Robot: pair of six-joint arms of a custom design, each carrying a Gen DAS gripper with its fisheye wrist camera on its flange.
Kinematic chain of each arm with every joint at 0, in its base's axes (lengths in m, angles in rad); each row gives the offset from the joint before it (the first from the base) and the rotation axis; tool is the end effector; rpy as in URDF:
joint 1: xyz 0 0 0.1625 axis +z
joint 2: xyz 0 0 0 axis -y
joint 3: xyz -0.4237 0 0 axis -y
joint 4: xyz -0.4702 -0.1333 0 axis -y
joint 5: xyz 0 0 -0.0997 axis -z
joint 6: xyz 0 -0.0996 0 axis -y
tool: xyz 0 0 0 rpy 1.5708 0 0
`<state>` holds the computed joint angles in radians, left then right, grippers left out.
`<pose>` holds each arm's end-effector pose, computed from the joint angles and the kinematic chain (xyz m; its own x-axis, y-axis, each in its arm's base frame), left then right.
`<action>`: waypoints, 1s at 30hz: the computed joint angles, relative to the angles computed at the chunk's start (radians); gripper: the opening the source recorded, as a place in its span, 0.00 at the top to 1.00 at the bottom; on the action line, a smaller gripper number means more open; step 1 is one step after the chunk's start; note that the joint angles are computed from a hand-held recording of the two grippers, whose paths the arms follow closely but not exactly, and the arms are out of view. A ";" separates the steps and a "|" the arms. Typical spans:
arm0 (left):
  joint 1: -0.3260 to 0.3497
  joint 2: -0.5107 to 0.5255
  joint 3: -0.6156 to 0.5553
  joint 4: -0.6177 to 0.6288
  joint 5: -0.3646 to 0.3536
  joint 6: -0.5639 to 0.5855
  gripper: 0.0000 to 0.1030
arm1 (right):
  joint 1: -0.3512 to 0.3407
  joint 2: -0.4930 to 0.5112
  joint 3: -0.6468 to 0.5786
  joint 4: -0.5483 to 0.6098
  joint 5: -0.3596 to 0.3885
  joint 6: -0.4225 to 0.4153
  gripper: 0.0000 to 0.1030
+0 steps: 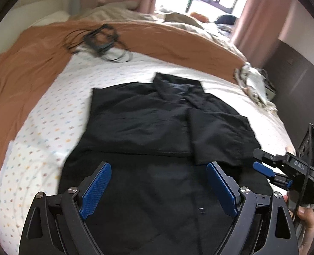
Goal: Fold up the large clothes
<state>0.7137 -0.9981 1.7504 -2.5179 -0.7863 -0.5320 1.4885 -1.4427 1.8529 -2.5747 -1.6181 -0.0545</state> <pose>-0.3840 -0.6020 0.1474 -0.8646 0.0581 -0.4991 0.3517 0.7795 -0.5184 0.0769 -0.6321 0.3685 -0.9956 0.0633 0.0696 0.0139 0.8307 -0.5565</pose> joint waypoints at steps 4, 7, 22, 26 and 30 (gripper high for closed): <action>-0.021 0.071 -0.061 -0.018 -0.029 0.048 0.11 | -0.037 -0.039 0.013 -0.044 -0.022 0.048 0.36; -0.028 0.130 -0.115 -0.019 -0.053 0.074 0.11 | -0.071 -0.062 0.014 -0.058 -0.007 0.090 0.36; -0.006 0.432 -0.384 0.055 -0.157 0.130 0.11 | -0.157 -0.136 0.021 -0.124 0.069 0.202 0.36; 0.005 0.500 -0.440 0.102 -0.160 0.130 0.11 | -0.170 -0.135 0.014 -0.122 0.080 0.215 0.36; 0.009 0.546 -0.478 0.174 -0.093 0.120 0.20 | -0.180 -0.135 0.011 -0.117 0.093 0.220 0.36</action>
